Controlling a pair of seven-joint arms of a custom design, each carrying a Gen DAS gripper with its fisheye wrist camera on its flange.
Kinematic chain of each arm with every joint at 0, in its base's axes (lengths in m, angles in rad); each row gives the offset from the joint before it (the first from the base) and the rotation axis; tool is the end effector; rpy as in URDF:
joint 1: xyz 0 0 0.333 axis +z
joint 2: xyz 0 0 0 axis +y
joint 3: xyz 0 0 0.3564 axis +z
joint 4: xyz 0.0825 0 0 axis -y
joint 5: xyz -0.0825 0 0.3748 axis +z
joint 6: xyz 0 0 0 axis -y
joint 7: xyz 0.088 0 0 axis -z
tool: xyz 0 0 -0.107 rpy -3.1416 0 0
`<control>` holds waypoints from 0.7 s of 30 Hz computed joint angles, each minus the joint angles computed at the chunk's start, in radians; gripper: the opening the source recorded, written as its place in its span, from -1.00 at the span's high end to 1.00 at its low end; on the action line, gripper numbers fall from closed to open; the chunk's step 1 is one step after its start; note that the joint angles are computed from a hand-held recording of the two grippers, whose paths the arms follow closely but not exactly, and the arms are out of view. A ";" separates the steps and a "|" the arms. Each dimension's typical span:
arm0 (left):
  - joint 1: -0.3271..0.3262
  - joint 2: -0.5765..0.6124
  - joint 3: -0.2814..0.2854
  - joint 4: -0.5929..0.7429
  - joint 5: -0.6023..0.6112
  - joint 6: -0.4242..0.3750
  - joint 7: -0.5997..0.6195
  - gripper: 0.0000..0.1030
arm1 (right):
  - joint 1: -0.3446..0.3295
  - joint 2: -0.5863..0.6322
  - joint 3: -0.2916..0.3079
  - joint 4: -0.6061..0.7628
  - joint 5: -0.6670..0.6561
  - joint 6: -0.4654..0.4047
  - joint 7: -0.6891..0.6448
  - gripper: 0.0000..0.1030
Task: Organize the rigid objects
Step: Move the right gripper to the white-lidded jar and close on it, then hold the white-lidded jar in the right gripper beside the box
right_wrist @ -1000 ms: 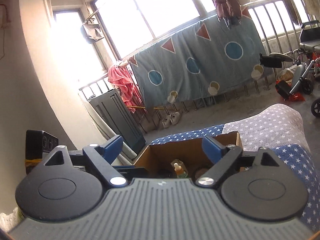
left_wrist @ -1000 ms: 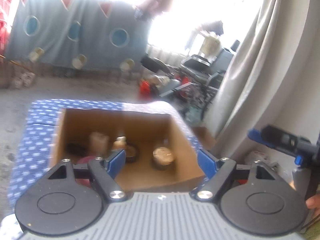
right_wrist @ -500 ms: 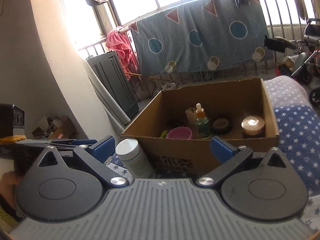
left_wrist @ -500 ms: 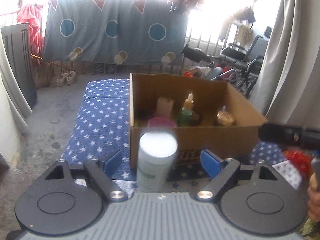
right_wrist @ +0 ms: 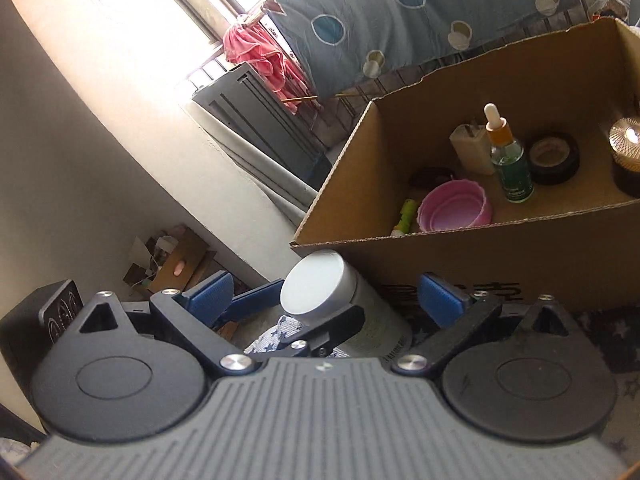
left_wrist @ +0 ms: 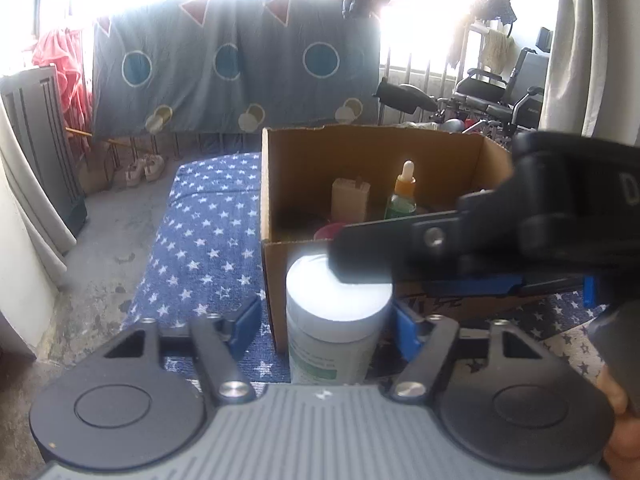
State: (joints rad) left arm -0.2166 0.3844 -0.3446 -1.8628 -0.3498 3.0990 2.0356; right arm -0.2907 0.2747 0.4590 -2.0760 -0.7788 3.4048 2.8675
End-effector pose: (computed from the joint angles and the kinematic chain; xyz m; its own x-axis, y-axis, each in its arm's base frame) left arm 0.6131 -0.3127 0.4634 -0.5827 -0.8113 0.0475 -0.5369 0.3404 -0.7719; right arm 0.5941 0.1552 0.4745 -0.0191 -0.7897 -0.6132 -0.6202 0.4904 -0.6122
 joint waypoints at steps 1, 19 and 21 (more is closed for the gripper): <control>0.007 0.007 -0.009 0.009 -0.005 -0.008 0.002 -0.21 | -0.026 0.016 0.028 0.016 -0.011 -0.013 0.009 -0.79; -0.022 -0.029 -0.005 -0.017 -0.014 -0.024 -0.018 -0.06 | -0.091 -0.007 0.097 -0.048 0.130 -0.018 -0.083 -0.03; -0.016 -0.029 -0.016 -0.016 -0.020 -0.033 -0.010 -0.06 | -0.076 -0.026 0.072 -0.064 0.119 -0.010 -0.058 -0.03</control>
State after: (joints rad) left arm -0.2330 0.3550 -0.3602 -1.8785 -0.3699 3.0661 2.0255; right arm -0.3668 0.2491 0.5308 -2.1400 -0.6597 3.3951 2.8096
